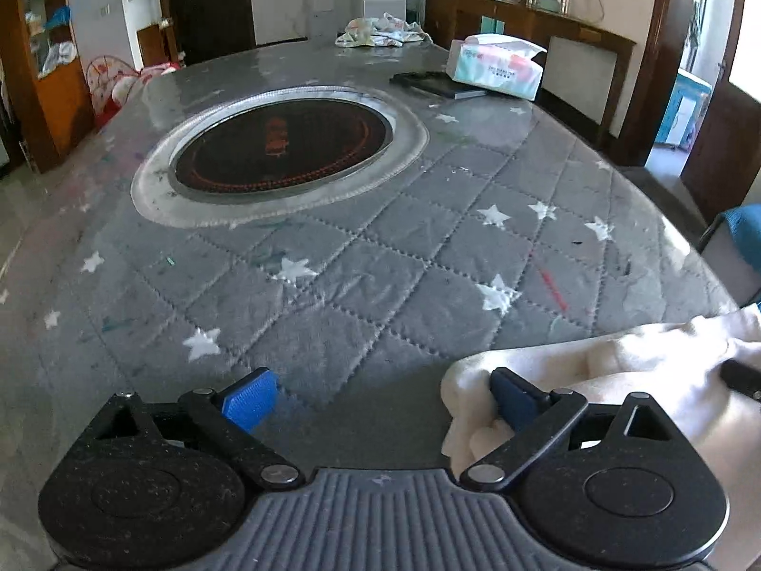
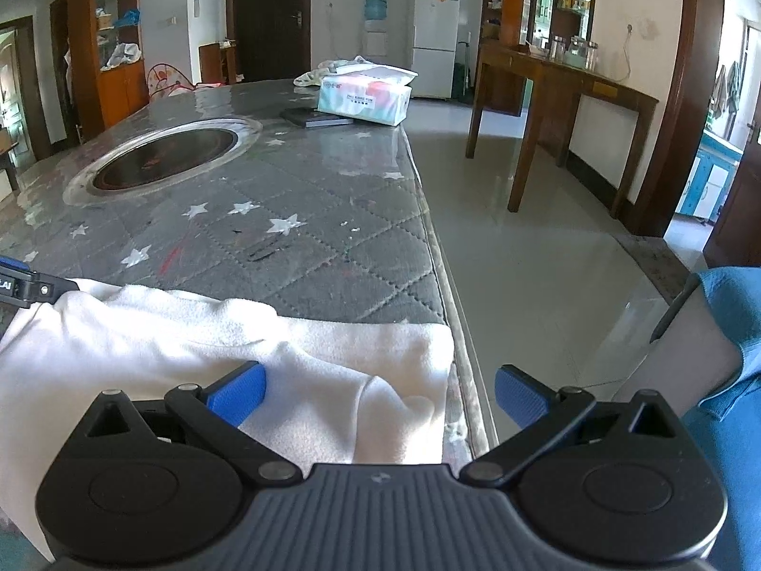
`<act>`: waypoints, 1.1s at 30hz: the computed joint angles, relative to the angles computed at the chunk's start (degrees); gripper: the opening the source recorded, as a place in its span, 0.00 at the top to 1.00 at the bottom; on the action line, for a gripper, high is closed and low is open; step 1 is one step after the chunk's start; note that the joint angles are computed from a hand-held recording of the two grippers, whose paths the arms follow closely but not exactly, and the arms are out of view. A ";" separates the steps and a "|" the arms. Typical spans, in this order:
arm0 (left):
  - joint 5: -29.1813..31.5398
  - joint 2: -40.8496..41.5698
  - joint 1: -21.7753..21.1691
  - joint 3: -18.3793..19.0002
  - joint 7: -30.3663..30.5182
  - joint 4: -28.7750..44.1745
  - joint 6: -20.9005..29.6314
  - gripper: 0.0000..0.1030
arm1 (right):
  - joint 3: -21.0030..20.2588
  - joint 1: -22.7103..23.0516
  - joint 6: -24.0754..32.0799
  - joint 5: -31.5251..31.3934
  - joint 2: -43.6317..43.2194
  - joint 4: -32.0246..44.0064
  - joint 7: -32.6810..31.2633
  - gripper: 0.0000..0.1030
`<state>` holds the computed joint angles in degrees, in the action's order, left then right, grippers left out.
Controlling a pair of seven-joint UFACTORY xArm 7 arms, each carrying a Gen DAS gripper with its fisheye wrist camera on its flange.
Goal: Fold clothes
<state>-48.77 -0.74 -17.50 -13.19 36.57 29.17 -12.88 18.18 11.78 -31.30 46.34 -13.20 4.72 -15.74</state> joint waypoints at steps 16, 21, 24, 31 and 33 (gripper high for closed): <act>27.05 -8.17 -7.88 12.04 -23.65 -7.88 -2.74 0.05 | 3.53 2.55 -3.40 15.25 1.14 3.28 -12.17 0.00; 28.66 -6.56 -3.85 5.62 -22.76 -7.70 -3.40 0.05 | 1.01 4.96 -4.40 21.09 3.55 5.55 -17.29 0.00; 18.49 -3.68 4.31 -5.16 -14.72 -5.29 -2.85 0.05 | -0.57 6.93 -5.02 22.81 3.16 5.31 -18.51 0.00; 37.87 -9.46 -2.44 7.22 -29.37 -11.40 -3.55 0.04 | 0.33 11.61 -6.75 28.16 -2.16 2.18 -21.72 0.00; 42.17 -12.00 -3.83 9.75 -31.80 -13.65 -3.97 0.04 | 1.28 13.47 -7.82 30.11 -2.58 1.54 -22.16 0.00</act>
